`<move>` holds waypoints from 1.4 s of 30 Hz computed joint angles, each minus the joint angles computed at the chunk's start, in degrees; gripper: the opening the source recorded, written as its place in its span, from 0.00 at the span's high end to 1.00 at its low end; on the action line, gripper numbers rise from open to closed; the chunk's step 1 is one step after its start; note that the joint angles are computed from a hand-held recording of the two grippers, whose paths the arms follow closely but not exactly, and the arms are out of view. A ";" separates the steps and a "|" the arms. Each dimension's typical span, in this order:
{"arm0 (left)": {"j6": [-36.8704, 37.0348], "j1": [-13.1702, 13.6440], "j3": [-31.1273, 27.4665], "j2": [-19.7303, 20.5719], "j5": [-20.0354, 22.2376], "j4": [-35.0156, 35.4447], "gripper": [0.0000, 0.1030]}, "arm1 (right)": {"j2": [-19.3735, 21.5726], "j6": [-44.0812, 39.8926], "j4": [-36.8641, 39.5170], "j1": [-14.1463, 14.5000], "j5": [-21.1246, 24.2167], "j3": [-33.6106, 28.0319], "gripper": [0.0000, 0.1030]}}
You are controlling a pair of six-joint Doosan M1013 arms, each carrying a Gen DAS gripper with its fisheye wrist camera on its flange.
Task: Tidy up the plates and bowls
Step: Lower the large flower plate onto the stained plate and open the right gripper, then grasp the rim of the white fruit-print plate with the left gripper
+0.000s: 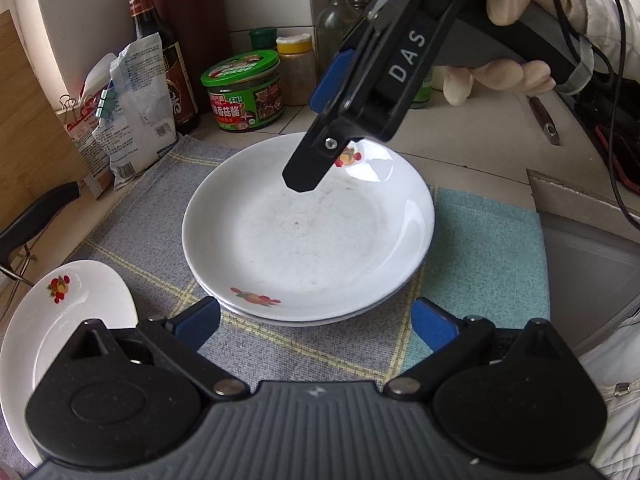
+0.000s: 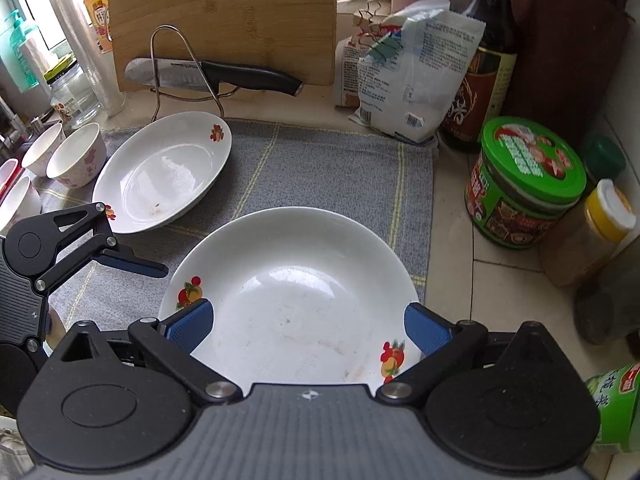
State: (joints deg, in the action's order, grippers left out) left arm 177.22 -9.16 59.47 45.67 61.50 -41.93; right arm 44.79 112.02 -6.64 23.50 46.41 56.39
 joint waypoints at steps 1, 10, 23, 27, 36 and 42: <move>-0.15 0.10 0.33 -0.22 -0.44 -0.31 0.02 | -0.15 0.29 -1.63 0.37 -0.51 0.17 0.00; -9.96 0.55 6.05 -4.20 -13.86 1.63 0.01 | -0.44 5.71 -14.19 3.12 -4.69 1.67 0.00; -29.08 4.08 5.13 -3.85 -20.98 7.52 0.01 | 2.48 10.16 -15.66 6.08 -9.97 -1.18 0.00; -26.64 5.03 2.74 -2.61 -18.97 6.92 0.01 | 4.57 9.64 -15.86 7.02 -8.07 -4.75 0.00; -26.35 4.92 -5.29 1.28 -15.67 11.01 0.01 | 9.11 5.22 -14.00 7.85 -4.00 -12.40 0.00; -29.98 4.58 -13.77 5.83 -10.30 13.72 0.01 | 13.05 2.32 -11.86 7.84 0.89 -19.19 0.00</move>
